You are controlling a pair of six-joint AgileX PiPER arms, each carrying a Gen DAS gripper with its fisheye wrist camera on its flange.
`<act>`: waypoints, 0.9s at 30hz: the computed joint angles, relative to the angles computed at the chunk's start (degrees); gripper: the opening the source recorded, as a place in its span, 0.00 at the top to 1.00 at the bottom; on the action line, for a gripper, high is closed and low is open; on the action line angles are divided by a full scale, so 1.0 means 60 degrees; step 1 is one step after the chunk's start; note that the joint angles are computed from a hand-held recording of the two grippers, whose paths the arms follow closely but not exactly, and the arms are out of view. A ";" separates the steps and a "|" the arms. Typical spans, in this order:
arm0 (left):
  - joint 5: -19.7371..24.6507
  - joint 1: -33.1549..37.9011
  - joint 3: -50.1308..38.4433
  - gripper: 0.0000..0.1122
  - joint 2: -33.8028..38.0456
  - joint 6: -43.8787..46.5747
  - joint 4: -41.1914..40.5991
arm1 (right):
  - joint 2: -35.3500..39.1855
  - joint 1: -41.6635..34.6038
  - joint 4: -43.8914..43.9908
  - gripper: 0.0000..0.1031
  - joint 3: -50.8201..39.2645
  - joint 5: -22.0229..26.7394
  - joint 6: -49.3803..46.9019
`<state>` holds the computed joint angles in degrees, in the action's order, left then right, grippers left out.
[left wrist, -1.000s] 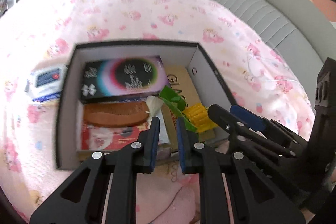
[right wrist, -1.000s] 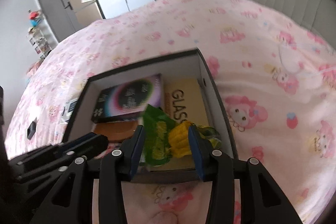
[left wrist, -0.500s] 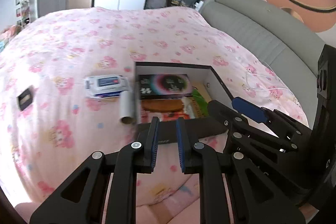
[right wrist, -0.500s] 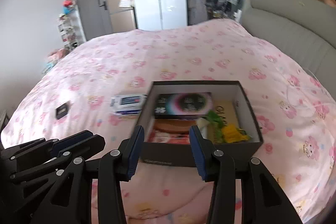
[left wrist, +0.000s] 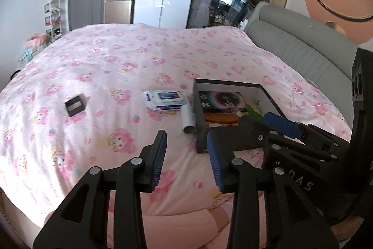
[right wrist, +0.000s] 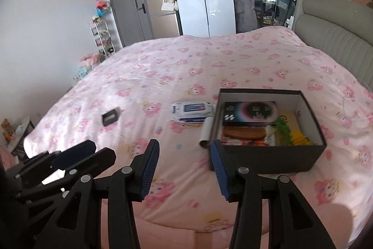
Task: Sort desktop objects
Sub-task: 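Withdraw the left tool from the box toward the black square frame, then grasp the black square frame with the left tool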
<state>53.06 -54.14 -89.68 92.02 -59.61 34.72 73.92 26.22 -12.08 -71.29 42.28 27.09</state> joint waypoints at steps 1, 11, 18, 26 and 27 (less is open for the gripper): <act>0.0026 -0.0071 0.0331 0.68 -0.0186 -0.0281 0.0278 | 0.0055 0.0276 -0.0261 0.59 0.0039 -0.0004 0.0283; -0.0732 0.0940 0.2496 0.68 -0.1364 -0.0846 -0.0047 | 0.1274 0.1334 -0.0328 0.59 -0.0442 -0.0196 0.0320; -0.1155 0.2782 0.2807 0.68 -0.1536 0.0308 -0.1091 | 0.3409 0.1539 0.0792 0.59 -0.2713 -0.0081 -0.1249; -0.2433 0.5875 0.2648 0.68 -0.0785 0.2687 -0.3359 | 0.7501 0.1576 0.2243 0.59 -0.8319 0.1556 -0.2828; -0.2562 0.6228 0.2460 0.68 -0.0508 0.3099 -0.3770 | 0.8182 0.1504 0.2452 0.59 -0.9274 0.1771 -0.3045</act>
<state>37.69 -16.77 -74.92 88.97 -41.01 12.10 123.01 35.24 2.63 -126.94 52.91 8.82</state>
